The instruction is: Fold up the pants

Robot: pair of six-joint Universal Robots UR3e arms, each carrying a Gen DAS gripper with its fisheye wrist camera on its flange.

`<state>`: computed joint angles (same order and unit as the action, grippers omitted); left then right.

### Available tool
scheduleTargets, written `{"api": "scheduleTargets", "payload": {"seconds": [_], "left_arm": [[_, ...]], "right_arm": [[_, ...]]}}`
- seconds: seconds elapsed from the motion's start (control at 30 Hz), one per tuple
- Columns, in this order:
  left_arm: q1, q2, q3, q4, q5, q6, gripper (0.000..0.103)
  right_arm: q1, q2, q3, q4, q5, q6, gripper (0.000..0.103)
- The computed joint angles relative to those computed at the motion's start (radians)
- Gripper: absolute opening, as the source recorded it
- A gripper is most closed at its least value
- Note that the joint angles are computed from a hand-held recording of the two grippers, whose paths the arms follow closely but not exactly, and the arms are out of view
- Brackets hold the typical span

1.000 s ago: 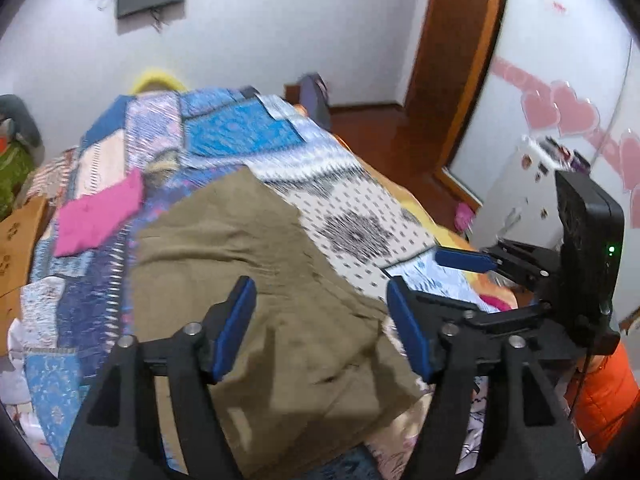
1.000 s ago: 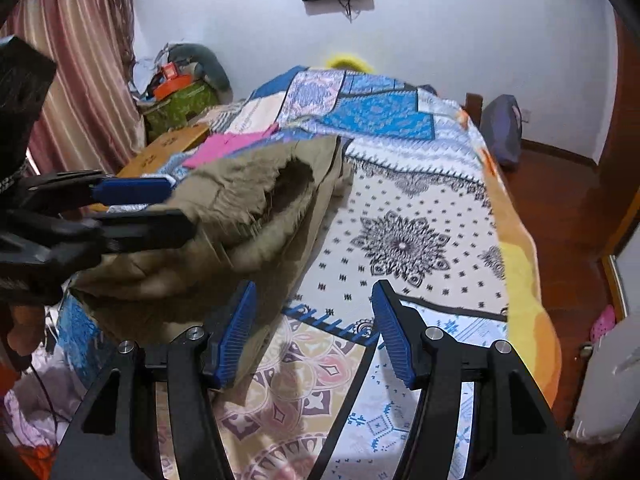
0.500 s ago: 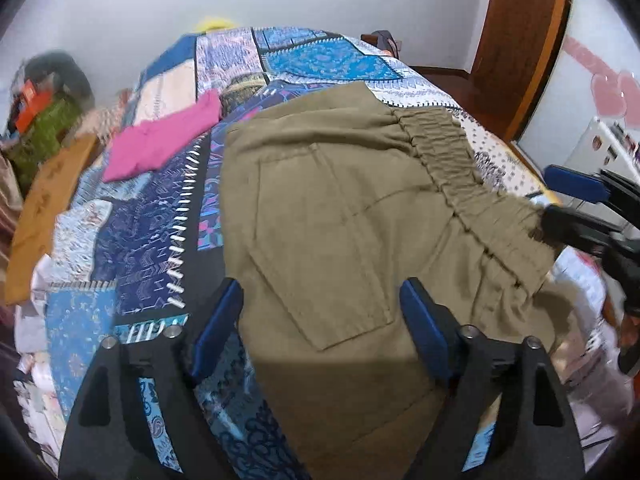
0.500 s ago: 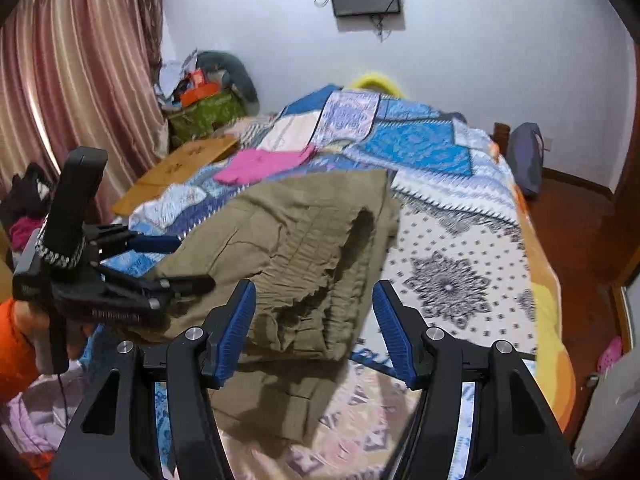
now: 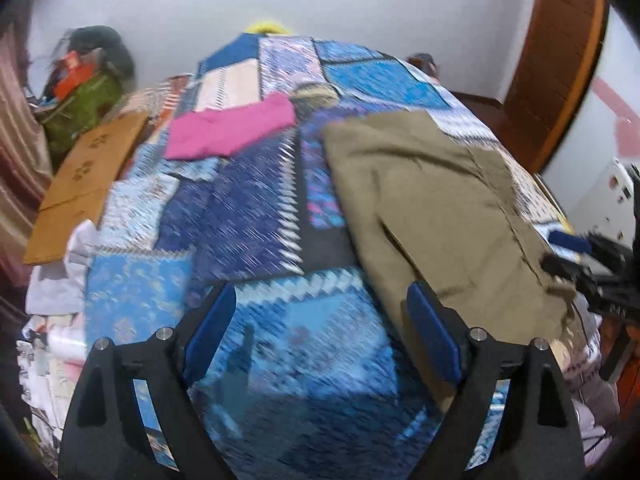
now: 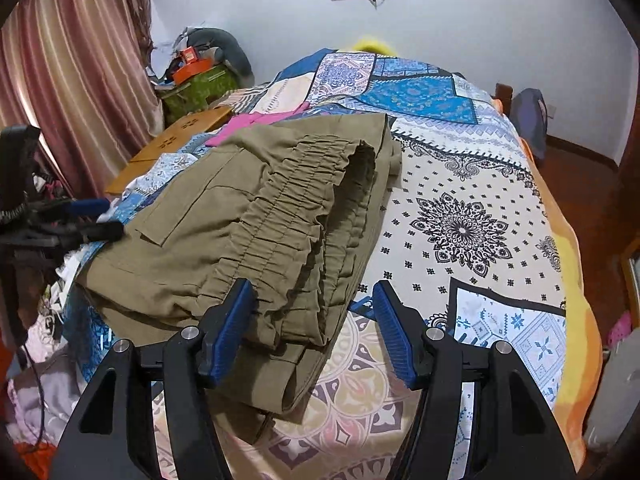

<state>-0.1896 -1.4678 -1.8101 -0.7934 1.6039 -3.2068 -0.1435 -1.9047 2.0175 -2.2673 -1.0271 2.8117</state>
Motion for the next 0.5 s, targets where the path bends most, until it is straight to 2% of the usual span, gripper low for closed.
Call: {"api": "scheduleTargets", "payload": {"seconds": [0.1, 0.27, 0.37, 0.43, 0.5], "left_arm": [[0.017, -0.074, 0.091, -0.005, 0.022, 0.008, 0.088], [0.071, -0.305, 0.347, -0.052, -0.092, 0.021, 0.088], [0.093, -0.484, 0.563, -0.145, -0.185, 0.02, 0.087], [0.09, -0.602, 0.712, -0.212, -0.206, 0.02, 0.081], [0.091, -0.729, 0.884, -0.302, -0.235, 0.032, 0.08]], "right_arm": [[-0.01, -0.002, 0.013, -0.009, 0.013, 0.004, 0.058], [-0.016, -0.009, 0.026, -0.022, 0.021, 0.006, 0.059], [-0.022, -0.004, 0.017, -0.003, 0.032, -0.015, 0.059], [-0.028, -0.001, 0.014, 0.003, 0.04, -0.021, 0.06], [-0.035, -0.003, 0.02, 0.001, 0.049, -0.026, 0.061]]}}
